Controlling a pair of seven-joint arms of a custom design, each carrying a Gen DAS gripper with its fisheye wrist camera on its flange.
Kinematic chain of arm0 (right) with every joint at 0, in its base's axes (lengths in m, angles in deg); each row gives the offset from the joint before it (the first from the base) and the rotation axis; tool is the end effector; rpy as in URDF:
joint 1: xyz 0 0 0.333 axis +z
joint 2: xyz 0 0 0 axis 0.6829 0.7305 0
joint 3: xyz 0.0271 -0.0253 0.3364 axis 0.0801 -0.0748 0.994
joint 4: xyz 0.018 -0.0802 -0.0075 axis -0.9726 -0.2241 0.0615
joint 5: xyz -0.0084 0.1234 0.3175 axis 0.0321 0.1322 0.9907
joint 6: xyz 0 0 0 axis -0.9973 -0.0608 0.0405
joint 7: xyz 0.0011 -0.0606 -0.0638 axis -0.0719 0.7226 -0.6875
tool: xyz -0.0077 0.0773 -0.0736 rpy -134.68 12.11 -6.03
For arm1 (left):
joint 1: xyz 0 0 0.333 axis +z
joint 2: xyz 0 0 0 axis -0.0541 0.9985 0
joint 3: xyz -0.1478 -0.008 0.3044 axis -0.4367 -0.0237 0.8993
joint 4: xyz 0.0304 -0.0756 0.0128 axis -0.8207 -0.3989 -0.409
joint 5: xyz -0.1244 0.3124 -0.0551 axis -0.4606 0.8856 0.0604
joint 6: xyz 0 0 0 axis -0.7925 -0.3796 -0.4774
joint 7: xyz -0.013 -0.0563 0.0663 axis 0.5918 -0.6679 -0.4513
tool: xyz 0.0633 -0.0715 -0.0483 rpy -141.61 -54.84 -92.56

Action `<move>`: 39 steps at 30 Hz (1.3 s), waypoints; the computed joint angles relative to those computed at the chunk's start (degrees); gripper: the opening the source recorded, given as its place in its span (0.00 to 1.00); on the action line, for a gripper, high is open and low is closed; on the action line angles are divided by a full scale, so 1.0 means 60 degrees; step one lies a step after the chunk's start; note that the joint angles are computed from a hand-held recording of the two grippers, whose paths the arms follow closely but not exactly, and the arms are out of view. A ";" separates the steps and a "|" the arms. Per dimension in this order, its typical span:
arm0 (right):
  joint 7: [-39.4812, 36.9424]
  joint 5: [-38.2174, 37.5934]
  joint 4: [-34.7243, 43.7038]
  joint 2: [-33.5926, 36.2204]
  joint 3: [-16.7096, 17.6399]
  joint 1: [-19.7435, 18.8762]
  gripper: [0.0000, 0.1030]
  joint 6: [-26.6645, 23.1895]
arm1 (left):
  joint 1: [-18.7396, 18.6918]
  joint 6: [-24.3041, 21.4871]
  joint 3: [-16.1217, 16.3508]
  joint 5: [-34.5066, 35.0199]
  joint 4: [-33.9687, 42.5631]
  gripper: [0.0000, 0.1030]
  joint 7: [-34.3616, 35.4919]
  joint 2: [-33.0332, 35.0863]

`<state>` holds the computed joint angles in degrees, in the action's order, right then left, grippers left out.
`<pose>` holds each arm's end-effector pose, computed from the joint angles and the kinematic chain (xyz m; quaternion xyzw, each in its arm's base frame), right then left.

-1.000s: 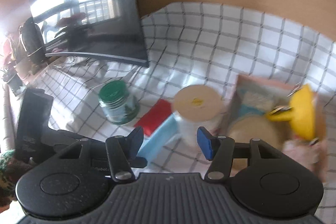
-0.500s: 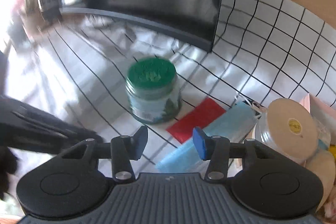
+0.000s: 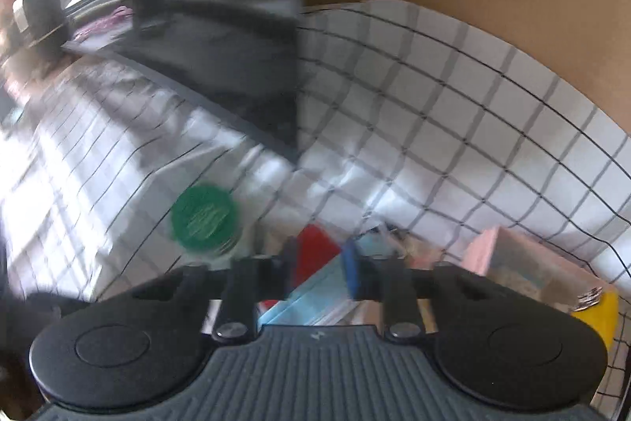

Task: Organize soft objects
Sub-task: 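Grasp the pink bow hair tie with the right tool, then pass the pink bow from the right tool into the left tool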

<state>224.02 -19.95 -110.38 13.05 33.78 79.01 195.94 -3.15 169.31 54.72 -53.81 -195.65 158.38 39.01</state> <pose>0.5235 0.3775 0.4840 -0.6636 0.6922 -0.1908 0.2099 0.5450 -0.1309 0.3948 0.4753 -0.8018 0.3553 0.0705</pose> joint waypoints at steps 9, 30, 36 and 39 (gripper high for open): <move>-0.2086 0.3637 0.2391 0.1620 0.0161 -0.1276 0.16 -0.2191 | -0.0374 0.0560 -0.0390 -0.0657 0.0062 0.16 0.0488 0.0161; -0.4334 0.5118 0.5166 0.3680 0.0072 -0.1876 0.22 -0.5221 | -0.0981 0.1707 -0.0631 -0.0497 0.0418 0.16 0.0554 0.0458; -0.4439 0.4990 0.5043 0.3667 -0.0072 -0.1693 0.14 -0.4928 | -0.1312 0.2629 -0.0934 0.0923 0.0807 0.16 -0.0669 0.0933; -0.4558 0.5055 0.3808 0.2935 -0.0011 -0.1715 0.13 -0.3739 | -0.1133 0.2853 -0.1323 0.1177 0.0869 0.16 -0.0743 0.1075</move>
